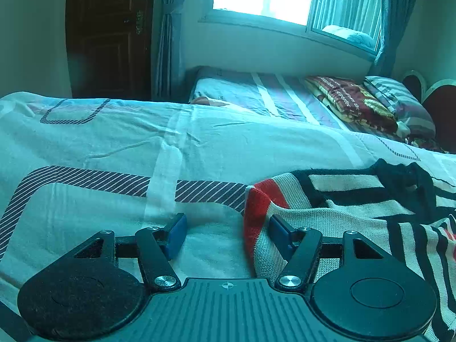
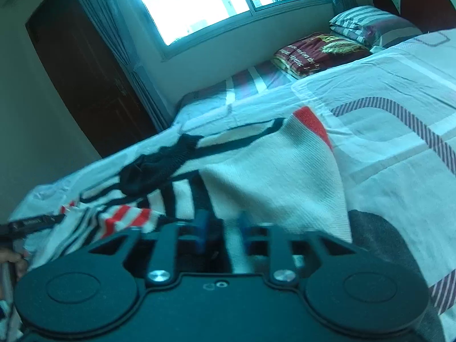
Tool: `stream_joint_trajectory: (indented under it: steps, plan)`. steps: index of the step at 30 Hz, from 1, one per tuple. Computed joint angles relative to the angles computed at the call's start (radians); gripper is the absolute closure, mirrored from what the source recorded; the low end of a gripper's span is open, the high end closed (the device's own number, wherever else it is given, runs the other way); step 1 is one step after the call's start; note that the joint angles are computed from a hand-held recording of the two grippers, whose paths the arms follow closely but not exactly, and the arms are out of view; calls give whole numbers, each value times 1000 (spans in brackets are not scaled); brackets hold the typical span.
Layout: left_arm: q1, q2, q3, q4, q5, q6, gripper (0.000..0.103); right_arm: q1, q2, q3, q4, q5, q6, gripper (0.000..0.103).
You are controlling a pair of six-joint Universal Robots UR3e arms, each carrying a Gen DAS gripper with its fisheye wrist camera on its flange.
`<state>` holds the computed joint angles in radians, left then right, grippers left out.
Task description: Fold small clothes
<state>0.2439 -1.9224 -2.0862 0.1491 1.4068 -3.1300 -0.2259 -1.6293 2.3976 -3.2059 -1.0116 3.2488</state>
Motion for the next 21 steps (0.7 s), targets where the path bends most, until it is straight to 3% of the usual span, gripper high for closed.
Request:
stream_joint_trajectory:
  steps: [2, 4, 6, 9, 21]
  plan:
    - [-1, -1, 1, -2, 1, 2, 38, 55, 30, -57, 71, -45, -37, 72]
    - [-1, 1, 4, -8, 0, 5, 38, 136, 62, -81, 30, -159, -71, 78]
    - [-1, 1, 5, -10, 1, 14, 38, 177, 68, -87, 5, -221, -95, 96]
    - [0, 1, 10, -17, -2, 22, 38, 205, 51, -60, -50, -291, -104, 98]
    - [-6, -2, 32, -46, 5, 40, 38, 200, 62, -61, -29, -316, -89, 97]
